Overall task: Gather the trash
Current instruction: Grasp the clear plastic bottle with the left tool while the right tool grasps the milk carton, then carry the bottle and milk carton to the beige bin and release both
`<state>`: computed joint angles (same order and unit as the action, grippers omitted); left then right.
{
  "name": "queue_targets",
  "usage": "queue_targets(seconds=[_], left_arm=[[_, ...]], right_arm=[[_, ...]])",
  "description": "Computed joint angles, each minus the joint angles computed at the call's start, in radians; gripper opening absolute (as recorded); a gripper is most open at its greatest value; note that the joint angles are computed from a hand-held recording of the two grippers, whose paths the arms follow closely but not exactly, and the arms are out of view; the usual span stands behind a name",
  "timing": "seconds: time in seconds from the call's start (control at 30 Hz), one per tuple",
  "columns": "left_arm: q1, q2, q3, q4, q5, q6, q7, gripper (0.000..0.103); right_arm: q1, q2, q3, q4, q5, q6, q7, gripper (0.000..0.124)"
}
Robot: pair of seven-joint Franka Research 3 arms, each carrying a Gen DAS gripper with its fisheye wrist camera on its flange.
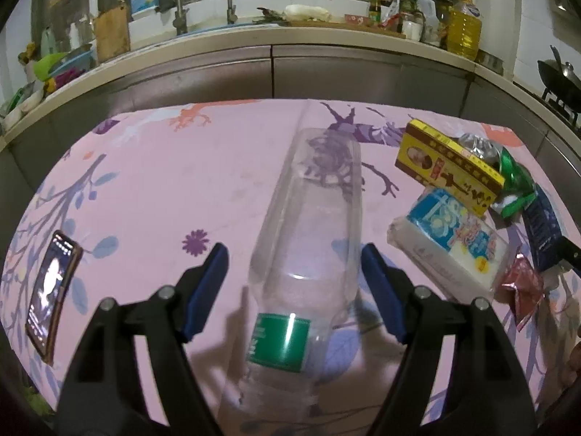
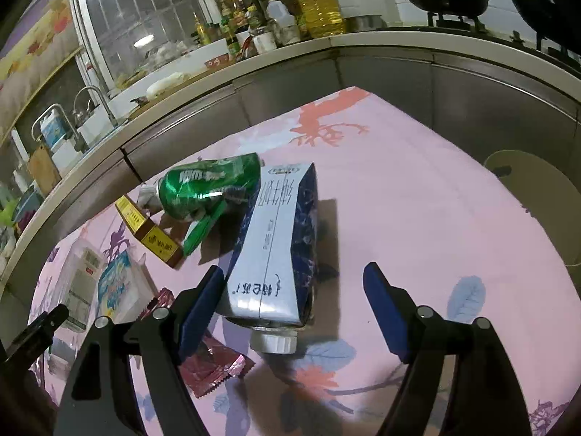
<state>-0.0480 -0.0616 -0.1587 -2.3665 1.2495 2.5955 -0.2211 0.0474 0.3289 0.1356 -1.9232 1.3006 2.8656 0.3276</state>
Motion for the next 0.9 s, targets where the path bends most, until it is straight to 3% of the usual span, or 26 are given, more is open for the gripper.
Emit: queue_targets(seconds=[0.3,0.57,0.67,0.73,0.8,0.9], left_arm=[[0.0,0.03,0.01,0.008,-0.015,0.011,0.008,0.073],[0.007,0.029,0.018,0.001,-0.003,0.037,-0.014,0.073],[0.008,0.037,0.019,0.007,-0.01,0.041,-0.01,0.073],[0.009,0.04,0.021,0.009,-0.004,0.05,-0.014,0.072],[0.017,0.037,0.029,0.003,0.034,0.097,-0.045,0.063],[0.024,0.017,0.031,-0.013,0.072,0.121,-0.085,0.062]], right_arm=[[0.016,0.018,0.009,-0.002,-0.016,0.049,-0.033,0.076],[-0.007,0.028,0.021,0.009,0.017,0.034,-0.083,0.075],[-0.004,0.029,0.015,0.01,-0.005,0.018,-0.074,0.066],[-0.002,0.032,0.011,0.011,-0.034,0.002,-0.061,0.053],[-0.012,0.029,0.014,0.009,-0.029,-0.009,-0.066,0.051],[-0.041,0.005,0.007,-0.007,-0.005,-0.079,-0.063,0.05]])
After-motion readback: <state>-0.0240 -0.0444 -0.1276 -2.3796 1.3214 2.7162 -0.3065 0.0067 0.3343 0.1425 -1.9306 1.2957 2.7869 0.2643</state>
